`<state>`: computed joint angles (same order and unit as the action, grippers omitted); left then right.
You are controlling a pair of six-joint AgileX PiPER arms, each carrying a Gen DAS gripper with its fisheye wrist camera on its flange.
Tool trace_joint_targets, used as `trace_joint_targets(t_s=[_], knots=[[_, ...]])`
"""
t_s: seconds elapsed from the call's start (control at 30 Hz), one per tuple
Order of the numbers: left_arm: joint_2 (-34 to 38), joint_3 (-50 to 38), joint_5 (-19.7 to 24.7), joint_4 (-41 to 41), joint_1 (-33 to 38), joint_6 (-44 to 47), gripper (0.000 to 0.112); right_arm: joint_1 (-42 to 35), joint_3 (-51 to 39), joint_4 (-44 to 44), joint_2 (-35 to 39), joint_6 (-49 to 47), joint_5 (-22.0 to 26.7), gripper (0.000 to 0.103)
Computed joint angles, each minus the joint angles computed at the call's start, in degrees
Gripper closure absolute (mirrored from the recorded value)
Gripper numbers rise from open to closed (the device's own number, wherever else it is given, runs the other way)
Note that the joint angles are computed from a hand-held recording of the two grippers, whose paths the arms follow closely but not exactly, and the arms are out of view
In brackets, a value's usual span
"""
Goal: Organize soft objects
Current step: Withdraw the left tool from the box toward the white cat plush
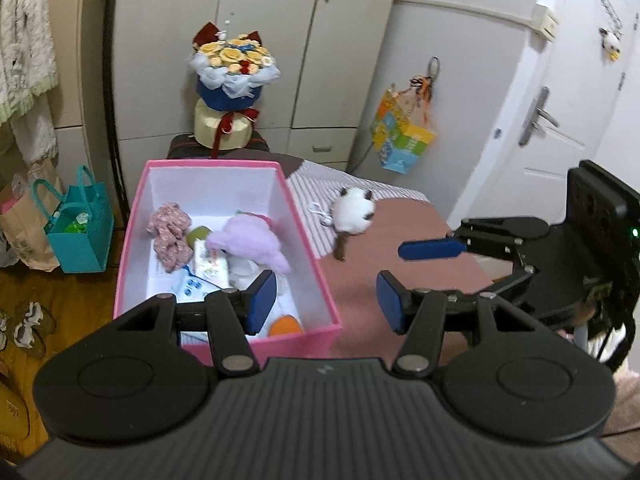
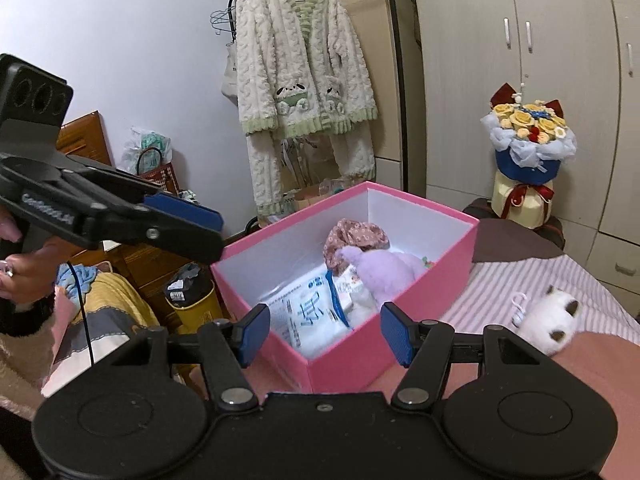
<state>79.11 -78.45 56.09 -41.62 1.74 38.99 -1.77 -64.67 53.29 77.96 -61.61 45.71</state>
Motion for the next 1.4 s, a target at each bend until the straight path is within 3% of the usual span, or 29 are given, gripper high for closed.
trace_joint_targets(t_s=[0.2, 0.5, 0.77, 1.0, 1.1, 1.27, 1.4], knots=[[-3.51, 2.08, 1.94, 2.91, -3.25, -2.06, 0.056, -7.86, 2.48, -0.18, -4.49, -2.03, 6.48, 0.032], [-3.67, 2.87, -2.83, 9.27, -14.22, -9.14, 0.051, -22.60, 4.06, -1.67, -8.69, -8.31, 14.72, 0.027], [1.36, 0.73, -6.60, 11.30, -22.93, -14.36, 0.049, -34.37, 4.09, 4.22, -5.34, -22.15, 22.44, 0.024], [7.84, -3.66, -11.35, 15.12, -28.04, -18.91, 0.042, -36.82, 4.84, 10.19, -0.32, -32.84, 21.63, 0.022], [10.97, -5.29, -13.75, 14.34, -28.37, -19.53, 0.040, -36.10, 5.59, 13.77, 2.39, -38.29, 18.68, 0.020], [15.51, -5.70, -23.37, 16.92, -30.55, -23.46, 0.036, -32.70, 5.03, 18.17, 7.71, -44.73, 12.19, 0.020], [20.27, -7.87, -28.02, 18.09, -31.61, -26.59, 0.036, -30.05, 2.34, 20.24, 12.75, -46.09, 8.62, 0.020]])
